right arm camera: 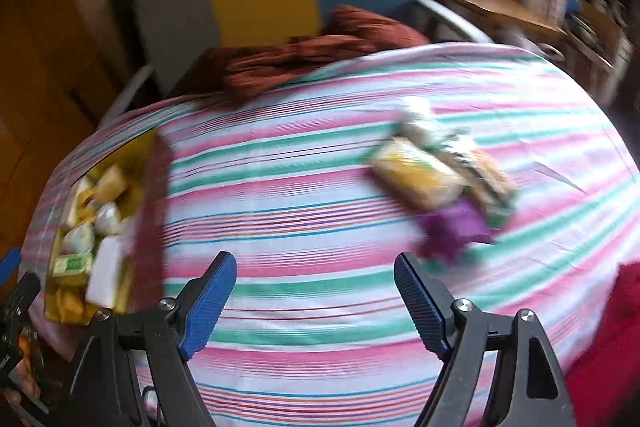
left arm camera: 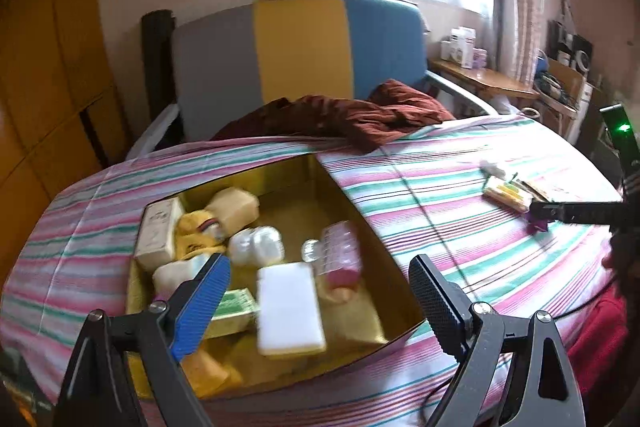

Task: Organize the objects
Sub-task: 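Move both open tools back from the tray to the remaining items, then grasp the purple packet with the right tool while the left grasps the yellow cracker packet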

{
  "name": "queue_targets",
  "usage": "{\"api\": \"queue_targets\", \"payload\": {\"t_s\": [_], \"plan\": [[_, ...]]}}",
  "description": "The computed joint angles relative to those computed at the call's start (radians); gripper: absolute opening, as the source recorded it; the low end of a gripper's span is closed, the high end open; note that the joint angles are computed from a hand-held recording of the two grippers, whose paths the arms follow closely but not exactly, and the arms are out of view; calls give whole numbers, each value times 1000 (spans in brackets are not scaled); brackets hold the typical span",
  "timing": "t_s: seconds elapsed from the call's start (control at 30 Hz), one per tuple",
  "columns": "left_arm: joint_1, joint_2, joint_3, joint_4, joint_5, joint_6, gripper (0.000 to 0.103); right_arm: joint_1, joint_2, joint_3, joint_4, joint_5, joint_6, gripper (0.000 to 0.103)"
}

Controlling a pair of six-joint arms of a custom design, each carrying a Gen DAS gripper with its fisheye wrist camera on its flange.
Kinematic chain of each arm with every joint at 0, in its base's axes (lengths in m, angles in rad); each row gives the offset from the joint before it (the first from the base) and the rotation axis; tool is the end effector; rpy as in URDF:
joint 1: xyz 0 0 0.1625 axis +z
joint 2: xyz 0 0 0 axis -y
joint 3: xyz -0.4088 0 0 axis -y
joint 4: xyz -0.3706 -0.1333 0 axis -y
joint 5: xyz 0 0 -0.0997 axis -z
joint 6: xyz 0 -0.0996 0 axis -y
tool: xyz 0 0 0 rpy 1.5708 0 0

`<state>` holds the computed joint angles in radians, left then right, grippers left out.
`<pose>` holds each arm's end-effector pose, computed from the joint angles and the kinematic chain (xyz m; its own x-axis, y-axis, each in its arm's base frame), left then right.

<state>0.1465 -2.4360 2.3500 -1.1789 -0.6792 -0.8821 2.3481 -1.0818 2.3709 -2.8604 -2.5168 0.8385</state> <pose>-0.1021 -0.2281 0.3697 -0.6393 0.3092 -0.7040 0.7077 0.5947 -0.3815 0.3143 -0.2446 0.1092 -0.8005 0.2560 0.5419 -0.1586 0.7814 -0.6035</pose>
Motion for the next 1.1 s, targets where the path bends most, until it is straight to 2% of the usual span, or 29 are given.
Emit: {"api": "queue_targets", "payload": {"t_s": [0.13, 0.23, 0.3, 0.5, 0.63, 0.7, 0.83, 1.0, 1.1], "plan": [[41, 60, 47, -198, -24, 137, 91, -36, -150, 70, 118, -42, 140, 83], [75, 116, 76, -342, -50, 227, 91, -67, -238, 105, 183, -63, 188, 83], [98, 162, 92, -436, -76, 277, 91, -86, -267, 116, 203, -75, 191, 83], [172, 326, 118, -690, -161, 392, 91, -161, -309, 125, 214, -74, 110, 83], [218, 442, 122, -826, -205, 441, 91, -200, -286, 135, 93, 19, -54, 82], [236, 494, 121, -882, -223, 460, 91, -212, -259, 132, 64, 31, -81, 82], [273, 582, 112, -960, -263, 485, 91, -251, -208, 125, 7, 65, -165, 83], [329, 681, 92, -1032, -313, 508, 91, -283, -165, 105, 2, 81, -242, 83], [371, 741, 66, -1059, -359, 506, 91, -293, -135, 92, 15, 60, -262, 83]]}}
